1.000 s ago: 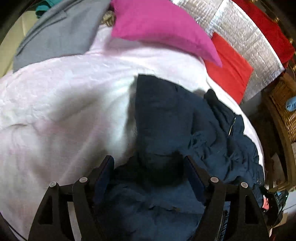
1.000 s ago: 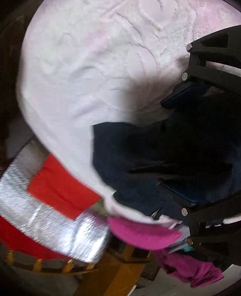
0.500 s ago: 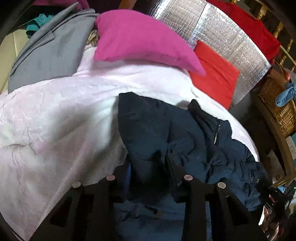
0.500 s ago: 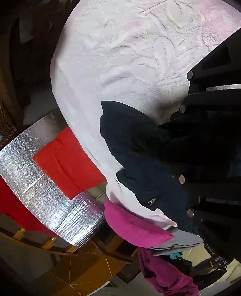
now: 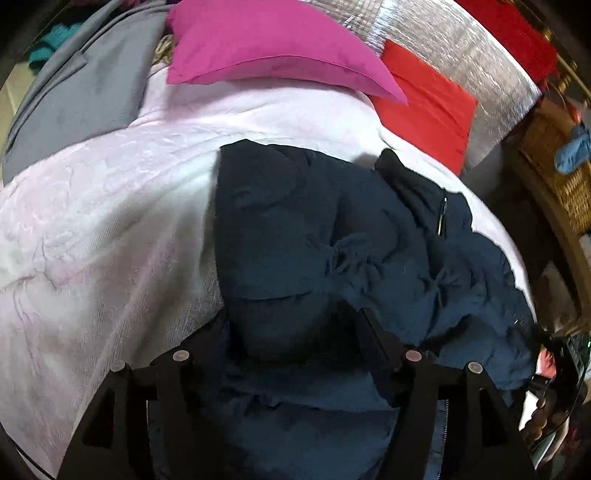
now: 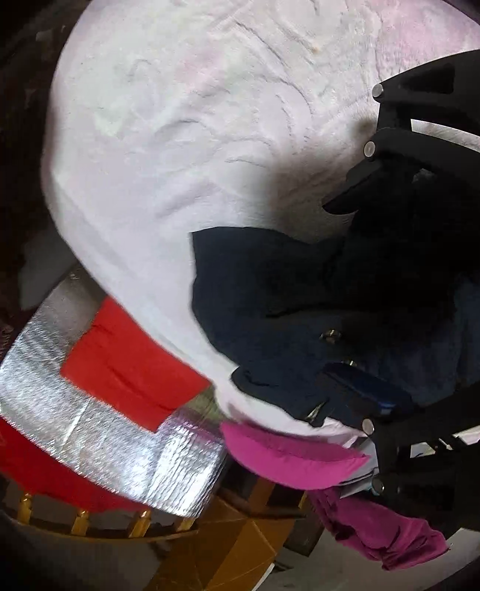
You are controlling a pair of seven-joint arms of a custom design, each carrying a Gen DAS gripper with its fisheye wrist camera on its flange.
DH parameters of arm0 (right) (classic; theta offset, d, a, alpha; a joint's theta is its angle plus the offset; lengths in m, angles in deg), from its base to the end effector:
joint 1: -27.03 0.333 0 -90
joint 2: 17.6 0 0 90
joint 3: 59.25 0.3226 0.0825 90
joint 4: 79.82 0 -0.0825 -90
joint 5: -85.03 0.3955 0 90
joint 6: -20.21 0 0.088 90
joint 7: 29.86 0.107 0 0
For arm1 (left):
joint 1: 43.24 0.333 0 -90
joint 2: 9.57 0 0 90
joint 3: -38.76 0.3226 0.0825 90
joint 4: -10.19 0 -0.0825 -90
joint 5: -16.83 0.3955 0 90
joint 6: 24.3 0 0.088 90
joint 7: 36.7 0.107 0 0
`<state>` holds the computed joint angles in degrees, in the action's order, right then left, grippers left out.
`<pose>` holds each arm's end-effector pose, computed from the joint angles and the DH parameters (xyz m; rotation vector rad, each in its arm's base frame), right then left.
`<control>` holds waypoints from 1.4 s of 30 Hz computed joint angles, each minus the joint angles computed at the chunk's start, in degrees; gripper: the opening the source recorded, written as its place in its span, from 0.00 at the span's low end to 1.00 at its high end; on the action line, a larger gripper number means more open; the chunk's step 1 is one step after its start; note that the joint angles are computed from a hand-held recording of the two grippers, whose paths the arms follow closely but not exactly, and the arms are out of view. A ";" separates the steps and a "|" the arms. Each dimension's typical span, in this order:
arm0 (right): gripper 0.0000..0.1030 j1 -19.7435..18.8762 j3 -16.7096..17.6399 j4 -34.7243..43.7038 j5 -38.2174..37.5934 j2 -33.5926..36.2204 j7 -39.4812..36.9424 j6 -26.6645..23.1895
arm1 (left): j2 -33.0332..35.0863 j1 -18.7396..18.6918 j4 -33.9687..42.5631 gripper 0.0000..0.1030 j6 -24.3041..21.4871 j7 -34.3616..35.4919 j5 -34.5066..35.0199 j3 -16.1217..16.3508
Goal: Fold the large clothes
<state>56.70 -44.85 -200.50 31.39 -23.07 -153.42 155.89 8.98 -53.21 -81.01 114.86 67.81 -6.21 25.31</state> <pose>0.4115 0.3898 0.5015 -0.4268 2.2824 -0.3130 0.6583 -0.2630 0.5123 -1.6422 2.4584 -0.9941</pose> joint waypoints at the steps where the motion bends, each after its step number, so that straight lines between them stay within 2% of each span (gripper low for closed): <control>1: 0.72 0.17 -0.07 1.18 1.37 1.19 -2.90 -0.70 | -0.25 -0.13 -0.30 0.55 0.52 0.05 0.27 0.07; 2: 0.48 0.42 -0.24 2.21 2.74 1.96 -6.01 -1.12 | -0.55 -0.48 -0.80 0.46 1.59 -0.53 0.94 0.33; 5: 0.34 1.86 0.64 5.18 2.57 1.88 -11.04 -8.24 | -0.98 -0.17 -1.49 0.29 3.42 -0.77 0.22 0.24; 7: 0.30 3.06 1.60 7.87 -0.41 2.26 -11.88 -13.93 | -1.57 0.63 -2.17 0.27 4.72 1.17 -1.66 -0.37; 8: 0.28 3.97 2.34 10.05 -2.18 2.88 -13.28 -18.44 | -2.14 0.79 -2.75 0.27 5.56 2.48 -2.24 -0.65; 9: 0.28 4.64 2.48 11.37 -3.02 3.49 -14.40 -20.96 | -2.68 0.30 -3.39 0.27 6.37 3.03 -1.02 -0.40; 10: 0.28 5.14 2.29 12.05 -2.83 3.93 -15.28 -22.20 | -2.56 -0.23 -3.25 0.27 6.29 2.40 0.43 0.07; 12: 0.28 4.99 0.83 9.98 2.06 3.32 -15.40 -19.77 | -1.58 -1.30 -2.25 0.27 4.04 -0.33 4.18 1.25; 14: 0.30 4.03 -0.68 5.49 6.61 1.63 -12.40 -13.21 | -0.86 -1.40 -1.29 0.31 1.66 -1.90 5.87 1.69; 15: 0.38 3.58 -0.61 4.53 6.17 1.02 -9.96 -11.54 | -1.24 -1.08 -1.54 0.31 1.65 -1.90 5.54 1.54; 16: 0.42 3.43 -0.25 3.74 6.02 0.08 -7.89 -11.47 | -1.50 -0.77 -1.61 0.31 1.57 -1.78 5.13 1.38; 17: 0.50 3.36 0.31 3.58 5.45 -0.92 -6.51 -12.16 | -2.23 -0.24 -2.29 0.31 1.70 -1.38 4.08 1.12; 18: 0.60 3.31 1.04 3.76 4.20 -1.49 -5.51 -13.17 | -3.18 0.24 -3.08 0.31 2.20 -1.38 2.77 0.96; 20: 0.73 3.71 3.01 5.32 1.71 -1.98 -4.05 -18.24 | -5.20 0.81 -5.08 0.31 4.03 -0.92 0.53 0.66; 22: 0.73 4.91 4.84 8.89 0.44 -0.79 -4.77 -25.70 | -7.73 1.43 -7.73 0.33 6.61 1.58 -2.81 0.05; 23: 0.73 5.72 5.57 9.77 -1.40 -0.60 -4.83 -28.16 | -9.69 2.06 -9.77 0.37 8.83 5.24 -6.89 -0.80; 24: 0.73 6.30 5.76 10.29 -3.50 -0.31 -4.90 -28.37 | -10.78 2.23 -10.69 0.41 9.94 8.39 -10.27 -1.33; 25: 0.73 5.68 6.07 10.02 -5.22 -0.37 -5.11 -25.43 | -12.09 2.51 -11.66 0.50 9.86 12.10 -14.15 -1.70; 26: 0.73 6.51 4.38 9.11 -7.19 -0.69 -4.85 -19.30 | -13.07 2.49 -12.25 0.59 8.66 15.21 -17.60 -1.85; 27: 0.72 6.21 3.68 8.63 -8.34 -0.52 -4.13 -14.20 | -13.59 2.25 -12.41 0.62 6.89 16.77 -19.58 -1.61; 31: 0.70 4.83 1.17 9.13 -9.69 3.54 -0.86 4.50 | -13.50 0.96 -11.47 0.65 -4.02 14.82 -20.15 -0.34; 33: 0.70 4.31 0.05 8.98 -12.49 5.56 5.94 11.80 | -11.60 0.52 -9.48 0.65 -11.09 10.35 -18.23 0.06; 35: 0.70 3.77 -1.56 9.42 -16.29 8.13 13.67 18.42 | -9.90 0.31 -7.59 0.65 -15.18 7.10 -17.03 0.22; 36: 0.70 3.83 -2.39 9.71 -19.50 9.28 19.16 20.65 | -8.88 0.34 -6.62 0.65 -17.06 5.43 -17.17 0.20; 38: 0.70 4.45 -3.77 10.44 -25.04 11.15 28.84 22.17 | -8.01 0.42 -6.05 0.70 -17.51 3.61 -17.58 0.14; 42: 0.70 5.90 -4.80 11.21 -27.15 12.72 33.57 19.96 | -6.31 0.83 -5.58 0.73 -16.16 0.20 -19.92 -0.01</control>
